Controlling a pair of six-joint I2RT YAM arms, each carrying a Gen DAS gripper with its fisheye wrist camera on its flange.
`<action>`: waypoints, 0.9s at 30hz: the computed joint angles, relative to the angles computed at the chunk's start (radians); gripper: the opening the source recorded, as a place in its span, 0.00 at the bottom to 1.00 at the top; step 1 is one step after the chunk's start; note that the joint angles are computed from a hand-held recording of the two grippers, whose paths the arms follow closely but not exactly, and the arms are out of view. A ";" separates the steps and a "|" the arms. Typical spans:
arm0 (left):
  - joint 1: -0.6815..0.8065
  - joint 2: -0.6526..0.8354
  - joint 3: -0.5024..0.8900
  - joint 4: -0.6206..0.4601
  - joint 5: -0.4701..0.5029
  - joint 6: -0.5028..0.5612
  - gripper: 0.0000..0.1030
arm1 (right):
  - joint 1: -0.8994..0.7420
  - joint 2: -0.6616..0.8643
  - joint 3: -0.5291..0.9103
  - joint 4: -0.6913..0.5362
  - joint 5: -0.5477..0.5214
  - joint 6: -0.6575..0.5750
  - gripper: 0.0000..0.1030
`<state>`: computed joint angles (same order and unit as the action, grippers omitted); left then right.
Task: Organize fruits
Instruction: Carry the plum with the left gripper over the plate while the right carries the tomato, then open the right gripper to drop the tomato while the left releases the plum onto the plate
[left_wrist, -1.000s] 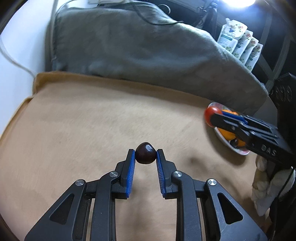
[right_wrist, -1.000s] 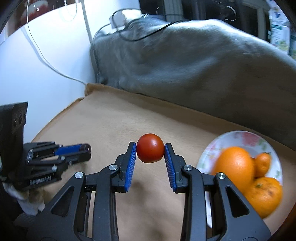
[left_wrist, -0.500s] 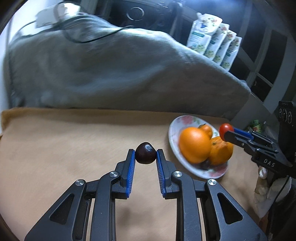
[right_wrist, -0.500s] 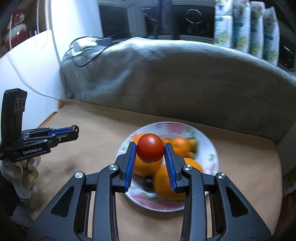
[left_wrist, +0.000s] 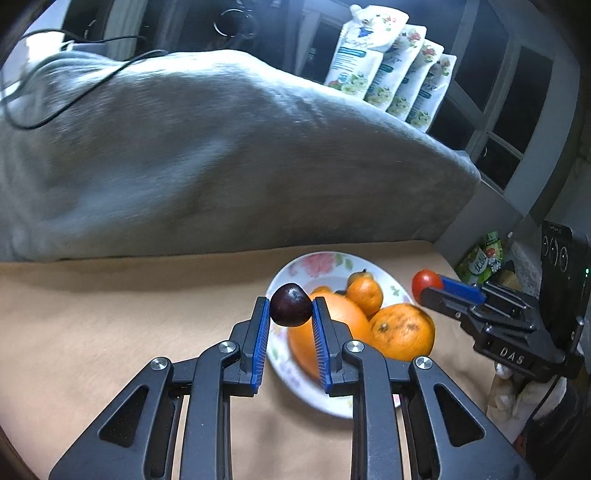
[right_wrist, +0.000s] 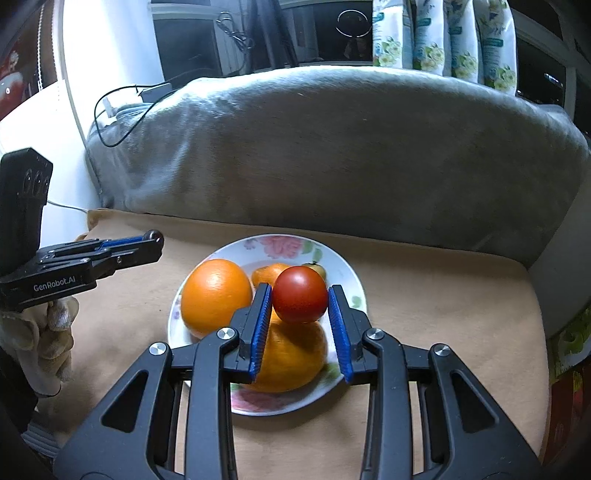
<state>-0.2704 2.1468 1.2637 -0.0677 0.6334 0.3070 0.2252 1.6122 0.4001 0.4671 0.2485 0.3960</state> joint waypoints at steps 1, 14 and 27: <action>-0.007 0.005 0.008 -0.002 -0.003 -0.001 0.21 | -0.008 0.002 -0.003 0.006 -0.005 -0.002 0.32; -0.080 0.039 0.062 -0.007 -0.049 -0.010 0.21 | -0.059 0.002 -0.018 0.028 -0.049 -0.021 0.32; -0.101 0.073 0.112 -0.043 -0.063 -0.009 0.21 | -0.101 0.033 0.002 0.029 -0.114 -0.034 0.32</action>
<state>-0.3714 2.2203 1.3759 -0.1104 0.5702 0.2979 0.1238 1.6452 0.4016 0.4960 0.1347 0.3617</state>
